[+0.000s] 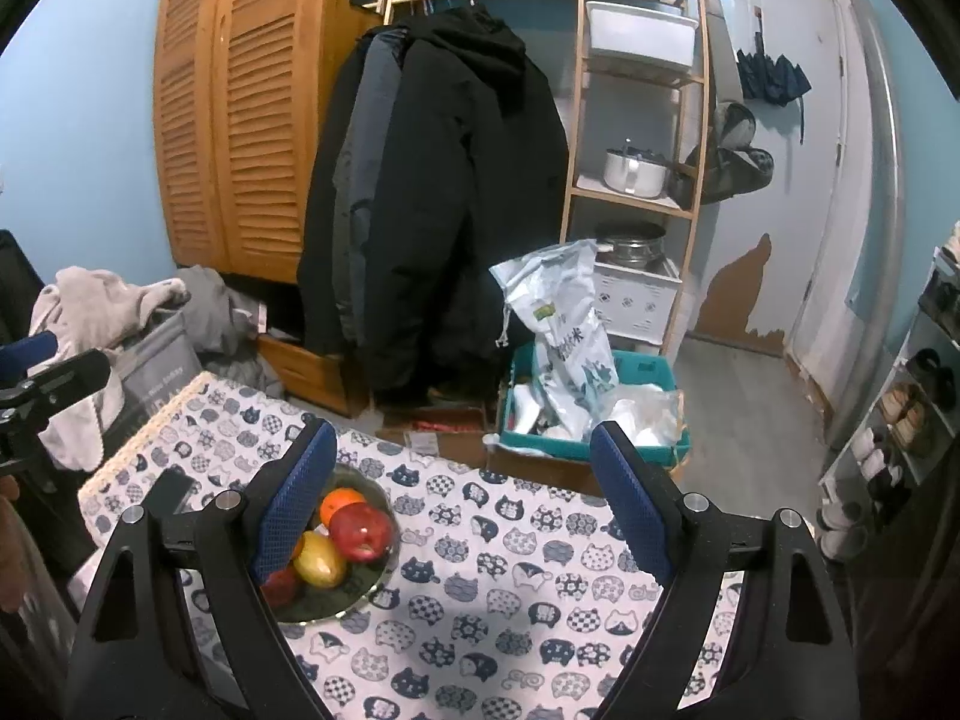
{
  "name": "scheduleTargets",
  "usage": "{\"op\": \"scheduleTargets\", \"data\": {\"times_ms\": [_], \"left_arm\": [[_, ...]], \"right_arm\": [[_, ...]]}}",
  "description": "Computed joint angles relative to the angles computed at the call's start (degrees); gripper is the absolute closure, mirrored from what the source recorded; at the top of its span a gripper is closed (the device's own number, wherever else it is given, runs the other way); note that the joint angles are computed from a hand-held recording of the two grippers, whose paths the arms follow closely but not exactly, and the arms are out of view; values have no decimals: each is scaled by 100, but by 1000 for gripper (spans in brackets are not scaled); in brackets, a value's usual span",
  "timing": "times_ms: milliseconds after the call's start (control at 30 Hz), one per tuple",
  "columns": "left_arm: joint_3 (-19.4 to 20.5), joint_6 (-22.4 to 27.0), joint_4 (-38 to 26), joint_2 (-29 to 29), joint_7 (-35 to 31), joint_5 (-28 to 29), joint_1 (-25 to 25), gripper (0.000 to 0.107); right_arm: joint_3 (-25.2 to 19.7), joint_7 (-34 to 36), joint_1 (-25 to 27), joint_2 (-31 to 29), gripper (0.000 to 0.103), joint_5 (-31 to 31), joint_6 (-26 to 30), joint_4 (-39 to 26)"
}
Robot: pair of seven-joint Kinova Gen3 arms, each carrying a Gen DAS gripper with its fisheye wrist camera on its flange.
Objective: Organize fruits
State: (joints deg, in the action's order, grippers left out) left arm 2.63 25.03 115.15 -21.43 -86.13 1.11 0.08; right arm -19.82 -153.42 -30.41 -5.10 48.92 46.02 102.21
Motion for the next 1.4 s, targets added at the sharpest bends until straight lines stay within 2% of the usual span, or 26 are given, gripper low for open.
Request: {"op": "scheduleTargets", "data": {"times_ms": [500, 767, 1000, 1400], "left_arm": [[249, 124, -78, 7, 266, -253, -196, 5], [255, 132, -86, 12, 333, -322, -180, 5], [81, 168, -115, 13, 150, -253, -37, 5], [287, 243, -177, 27, 256, -409, -204, 5]], "right_arm": [[17, 46, 65, -28, 18, -70, -7, 13], [25, 71, 68, -26, 18, -99, -2, 1], [15, 58, 73, -24, 18, -85, -2, 4], [16, 78, 78, -34, 18, -96, 11, 4]]}}
